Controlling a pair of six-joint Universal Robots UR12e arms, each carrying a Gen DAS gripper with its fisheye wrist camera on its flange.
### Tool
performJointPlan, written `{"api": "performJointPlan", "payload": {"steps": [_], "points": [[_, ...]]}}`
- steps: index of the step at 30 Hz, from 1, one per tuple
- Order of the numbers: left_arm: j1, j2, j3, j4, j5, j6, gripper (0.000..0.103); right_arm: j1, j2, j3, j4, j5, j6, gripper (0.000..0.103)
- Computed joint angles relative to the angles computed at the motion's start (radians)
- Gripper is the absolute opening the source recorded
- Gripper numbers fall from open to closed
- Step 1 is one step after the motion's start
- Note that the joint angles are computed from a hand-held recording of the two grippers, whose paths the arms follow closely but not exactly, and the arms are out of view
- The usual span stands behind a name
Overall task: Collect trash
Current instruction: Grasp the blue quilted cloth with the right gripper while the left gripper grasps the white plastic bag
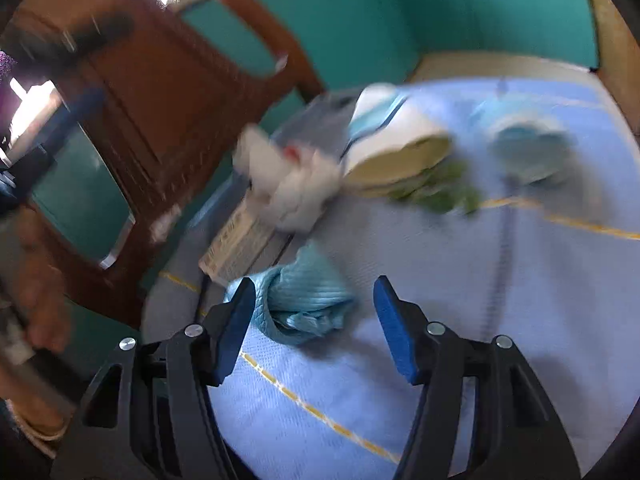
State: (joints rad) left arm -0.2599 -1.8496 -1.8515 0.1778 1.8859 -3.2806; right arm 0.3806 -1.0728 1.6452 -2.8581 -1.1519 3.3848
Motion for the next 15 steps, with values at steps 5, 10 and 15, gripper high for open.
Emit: {"api": "performJointPlan", "payload": {"steps": [5,10,15], "points": [[0.038,0.001,0.007,-0.072,-0.092,-0.037,0.082,0.004,-0.003,-0.005,0.034,0.011,-0.043,0.009],[0.056,-0.034,0.047,-0.227,-0.186,-0.042,0.082,-0.024,-0.071,0.065,0.007,-0.083,-0.007,0.009],[0.069,-0.037,0.063,-0.401,-0.234,-0.114,0.082,-0.067,-0.133,0.127,0.034,-0.151,0.038,0.009]]}}
